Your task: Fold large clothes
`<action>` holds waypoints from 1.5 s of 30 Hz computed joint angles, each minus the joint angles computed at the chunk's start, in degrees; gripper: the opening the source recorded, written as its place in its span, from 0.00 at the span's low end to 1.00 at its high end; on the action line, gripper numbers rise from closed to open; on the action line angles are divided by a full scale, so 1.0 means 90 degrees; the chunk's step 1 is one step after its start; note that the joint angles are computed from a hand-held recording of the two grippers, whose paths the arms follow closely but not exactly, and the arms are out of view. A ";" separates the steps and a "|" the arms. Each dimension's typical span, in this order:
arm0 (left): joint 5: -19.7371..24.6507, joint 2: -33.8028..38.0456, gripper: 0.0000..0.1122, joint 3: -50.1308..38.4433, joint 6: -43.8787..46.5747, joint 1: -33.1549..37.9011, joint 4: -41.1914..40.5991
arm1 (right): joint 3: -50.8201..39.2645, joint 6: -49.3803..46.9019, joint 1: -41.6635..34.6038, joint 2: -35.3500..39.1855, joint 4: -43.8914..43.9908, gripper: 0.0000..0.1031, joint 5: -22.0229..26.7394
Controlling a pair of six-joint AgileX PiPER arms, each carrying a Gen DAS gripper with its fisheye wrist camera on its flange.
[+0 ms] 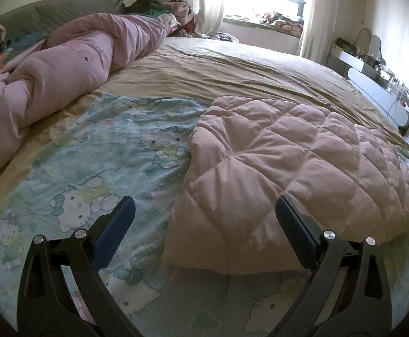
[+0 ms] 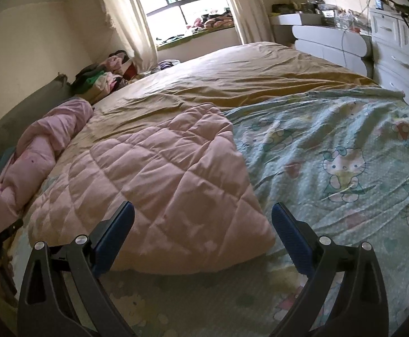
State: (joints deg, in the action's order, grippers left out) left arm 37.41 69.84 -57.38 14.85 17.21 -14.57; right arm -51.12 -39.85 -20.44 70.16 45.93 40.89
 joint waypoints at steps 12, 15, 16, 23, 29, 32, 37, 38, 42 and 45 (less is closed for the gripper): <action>0.0235 -0.0496 0.83 0.0415 0.0107 0.0139 -0.0038 | 0.0322 0.0335 0.0137 -0.0453 -0.0353 0.96 0.0176; 0.0381 -0.0562 0.83 0.0513 0.0281 0.0306 -0.0284 | 0.0393 0.0510 0.0231 -0.0518 -0.0510 0.96 0.0157; 0.0411 -0.0593 0.83 0.0558 0.0307 0.0337 -0.0318 | 0.0429 0.0525 0.0243 -0.0537 -0.0519 0.96 0.0138; 0.0735 -0.0667 0.83 0.0791 0.0555 0.0577 -0.0695 | 0.0723 0.0726 0.0275 -0.0610 -0.0622 0.96 0.0096; 0.1048 -0.0514 0.83 0.1005 0.0850 0.0771 -0.1378 | 0.1048 0.0752 0.0182 -0.0476 -0.0584 0.96 -0.0011; 0.0874 -0.0446 0.83 0.1084 0.0618 0.0441 -0.1149 | 0.1171 0.0723 0.0039 -0.0285 -0.0408 0.96 -0.0009; 0.0817 -0.0250 0.83 0.1166 0.0673 0.0364 -0.1424 | 0.1158 0.0526 -0.0312 0.0074 0.0187 0.96 0.0157; 0.0866 -0.0167 0.83 0.1159 0.0752 0.0451 -0.1592 | 0.1108 0.0455 -0.0401 0.0216 0.0406 0.96 0.0221; 0.1199 0.0159 0.83 0.1139 0.1255 0.1106 -0.2484 | 0.0745 0.0381 -0.0646 0.0922 0.1093 0.96 0.0536; 0.1504 0.0372 0.83 0.1142 0.1607 0.1605 -0.3103 | 0.0366 0.0459 -0.0541 0.1509 0.1308 0.96 0.0540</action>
